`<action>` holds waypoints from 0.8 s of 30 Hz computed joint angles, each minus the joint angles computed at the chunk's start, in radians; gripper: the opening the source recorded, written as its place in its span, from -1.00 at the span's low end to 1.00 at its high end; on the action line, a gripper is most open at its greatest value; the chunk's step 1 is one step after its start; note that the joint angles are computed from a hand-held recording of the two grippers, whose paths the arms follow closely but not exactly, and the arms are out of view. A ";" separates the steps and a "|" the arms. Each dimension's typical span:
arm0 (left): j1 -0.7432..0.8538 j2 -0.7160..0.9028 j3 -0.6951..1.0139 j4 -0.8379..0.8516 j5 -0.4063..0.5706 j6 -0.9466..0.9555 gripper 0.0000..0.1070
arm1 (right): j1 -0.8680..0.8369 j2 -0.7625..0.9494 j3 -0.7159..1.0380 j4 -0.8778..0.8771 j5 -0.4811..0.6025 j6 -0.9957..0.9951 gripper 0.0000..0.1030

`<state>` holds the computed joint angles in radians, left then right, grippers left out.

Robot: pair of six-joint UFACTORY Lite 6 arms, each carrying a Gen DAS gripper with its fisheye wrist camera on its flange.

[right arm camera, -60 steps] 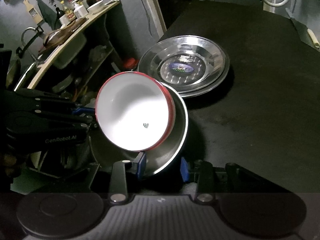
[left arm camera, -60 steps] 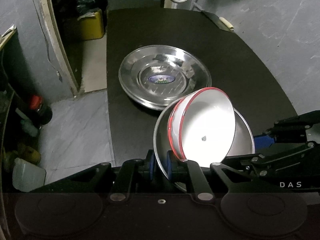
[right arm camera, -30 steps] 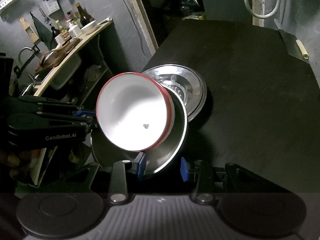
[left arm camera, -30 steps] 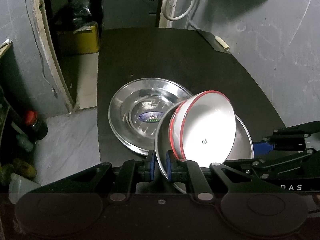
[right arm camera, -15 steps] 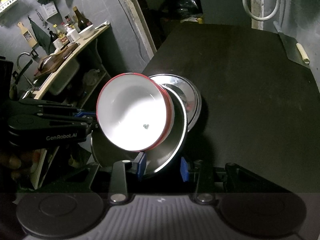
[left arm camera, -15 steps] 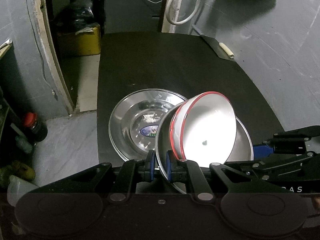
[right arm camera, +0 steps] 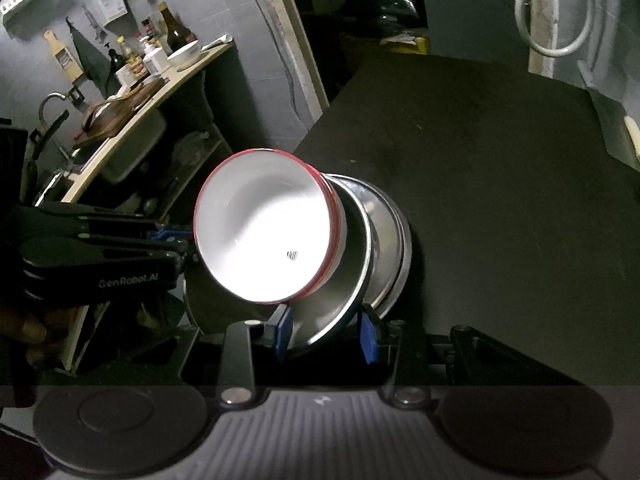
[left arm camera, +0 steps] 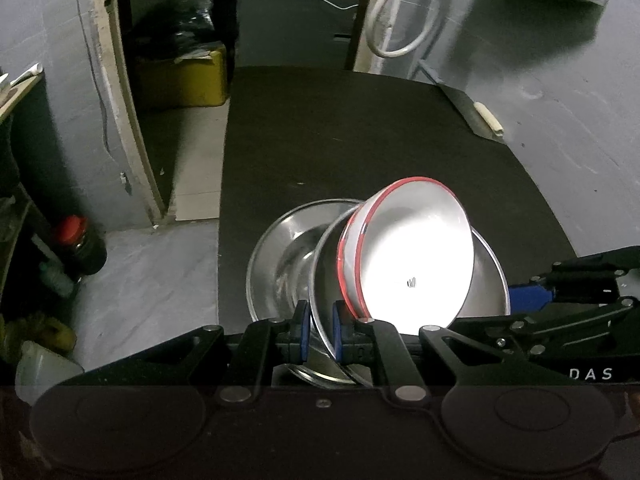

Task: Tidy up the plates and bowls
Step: 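Lift the steel bowl with nested white bowls over the steel plate stack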

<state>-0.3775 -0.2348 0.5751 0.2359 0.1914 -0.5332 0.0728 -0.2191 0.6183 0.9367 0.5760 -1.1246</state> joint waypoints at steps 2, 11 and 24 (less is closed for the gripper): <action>0.012 0.022 0.011 0.004 -0.008 -0.004 -0.81 | 0.006 0.036 0.029 0.006 -0.004 -0.013 -0.23; 0.031 0.106 0.044 0.093 -0.035 -0.117 -0.81 | 0.024 0.147 0.100 0.043 -0.023 -0.070 -0.23; 0.022 0.174 0.081 0.281 -0.041 -0.323 -0.81 | 0.030 0.215 0.133 0.060 -0.029 -0.092 -0.23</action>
<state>-0.3554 -0.0606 0.6557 0.5171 0.1502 -0.8567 0.1027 -0.0038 0.7517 0.9968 0.5466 -1.2163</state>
